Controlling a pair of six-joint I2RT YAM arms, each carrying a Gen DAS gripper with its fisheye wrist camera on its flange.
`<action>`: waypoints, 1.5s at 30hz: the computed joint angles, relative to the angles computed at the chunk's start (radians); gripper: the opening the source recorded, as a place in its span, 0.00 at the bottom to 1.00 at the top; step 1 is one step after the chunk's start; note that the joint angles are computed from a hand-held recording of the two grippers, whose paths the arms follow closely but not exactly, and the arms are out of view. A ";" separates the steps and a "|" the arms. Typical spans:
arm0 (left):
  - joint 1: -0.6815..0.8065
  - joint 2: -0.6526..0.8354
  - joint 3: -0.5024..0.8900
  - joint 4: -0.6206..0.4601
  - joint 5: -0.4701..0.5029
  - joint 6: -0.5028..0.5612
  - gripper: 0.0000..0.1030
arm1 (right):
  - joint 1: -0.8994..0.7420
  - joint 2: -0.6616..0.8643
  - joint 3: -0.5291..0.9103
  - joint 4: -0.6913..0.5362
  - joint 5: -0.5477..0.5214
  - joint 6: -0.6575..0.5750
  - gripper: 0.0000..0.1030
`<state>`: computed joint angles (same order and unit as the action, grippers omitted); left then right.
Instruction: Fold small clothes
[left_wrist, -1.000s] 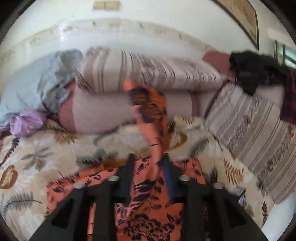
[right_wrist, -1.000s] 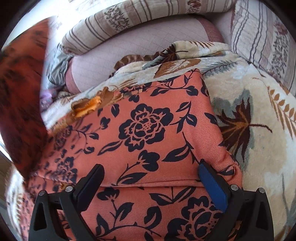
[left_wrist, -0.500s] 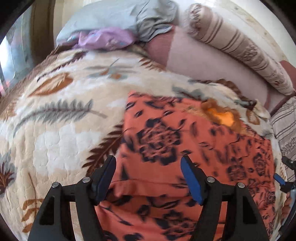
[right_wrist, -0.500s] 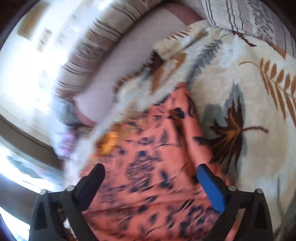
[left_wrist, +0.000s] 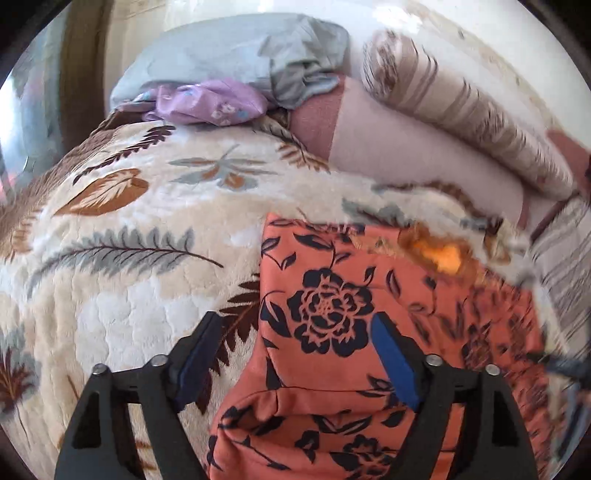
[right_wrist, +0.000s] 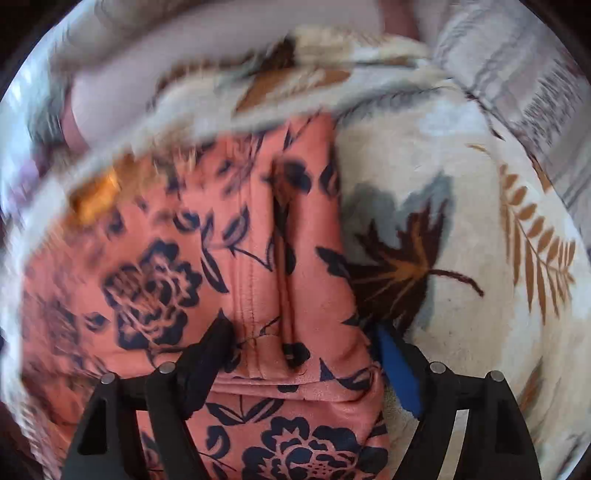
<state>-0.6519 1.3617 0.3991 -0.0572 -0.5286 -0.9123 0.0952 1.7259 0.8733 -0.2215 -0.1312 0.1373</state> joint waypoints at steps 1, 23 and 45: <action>0.042 0.116 0.039 0.004 0.052 0.042 0.82 | -0.021 -0.037 -0.023 0.017 -0.040 0.029 0.80; -0.068 0.351 0.229 0.126 0.030 0.129 0.87 | -0.146 0.347 0.332 0.128 -0.419 0.200 0.69; -0.056 0.374 0.278 0.069 0.070 0.145 0.94 | 0.029 -0.040 -0.064 0.344 -0.373 0.116 0.81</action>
<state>-0.7079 1.7352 0.6766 0.0120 -0.4587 -0.7675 0.1239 1.6860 0.8096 0.1221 -0.5039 0.2538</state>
